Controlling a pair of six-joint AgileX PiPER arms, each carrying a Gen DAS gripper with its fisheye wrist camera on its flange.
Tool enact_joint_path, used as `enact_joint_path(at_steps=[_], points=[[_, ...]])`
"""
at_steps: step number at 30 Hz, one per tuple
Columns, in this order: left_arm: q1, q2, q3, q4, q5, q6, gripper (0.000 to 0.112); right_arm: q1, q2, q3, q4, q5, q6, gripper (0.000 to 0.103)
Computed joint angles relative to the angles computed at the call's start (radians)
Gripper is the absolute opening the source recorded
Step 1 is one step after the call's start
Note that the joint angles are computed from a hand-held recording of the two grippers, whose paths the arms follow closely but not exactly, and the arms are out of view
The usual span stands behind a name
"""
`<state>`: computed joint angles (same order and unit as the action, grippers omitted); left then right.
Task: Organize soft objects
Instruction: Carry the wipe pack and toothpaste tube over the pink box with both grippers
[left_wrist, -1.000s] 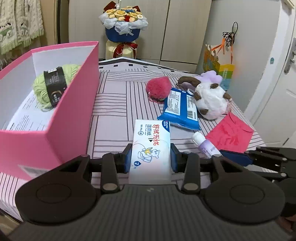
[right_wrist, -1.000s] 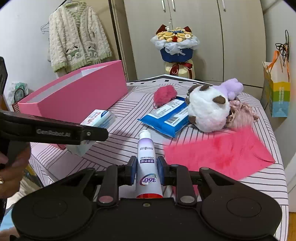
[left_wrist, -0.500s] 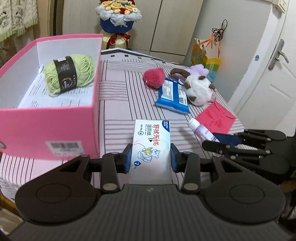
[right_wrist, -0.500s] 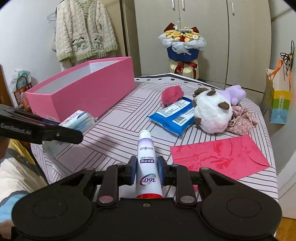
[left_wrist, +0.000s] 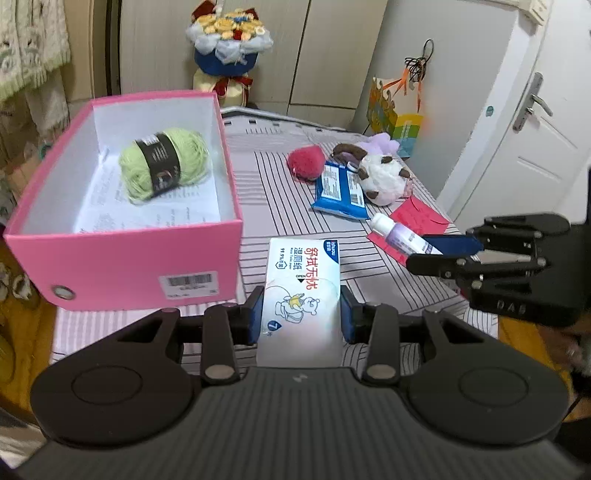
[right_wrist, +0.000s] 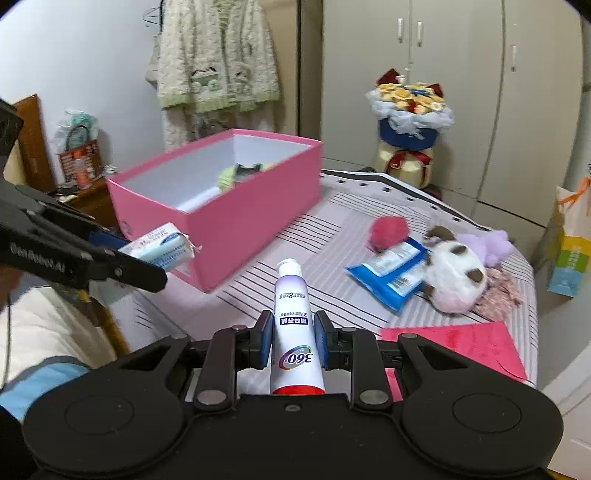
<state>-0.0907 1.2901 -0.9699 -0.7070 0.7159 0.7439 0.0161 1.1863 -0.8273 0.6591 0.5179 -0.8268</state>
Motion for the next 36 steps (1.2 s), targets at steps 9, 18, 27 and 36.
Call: enact_joint_path(at_steps=[9,18,27,36], points=[[0.133,-0.047,-0.043,-0.033,0.097,0.077,0.039,0.110,0.035,-0.142,-0.046,0.063,0.107,0.028],[0.288,0.059,-0.182,-0.103,0.158,0.143,0.039,0.202,0.158,-0.260,-0.004,-0.024,0.101,0.028],[0.270,0.296,-0.413,-0.039,0.092,0.009,0.039,0.257,0.411,-0.532,-0.010,-0.005,0.113,0.028],[0.193,0.617,-0.800,0.201,0.152,-0.276,0.039,0.290,0.705,-0.905,-0.273,0.138,0.243,0.028]])
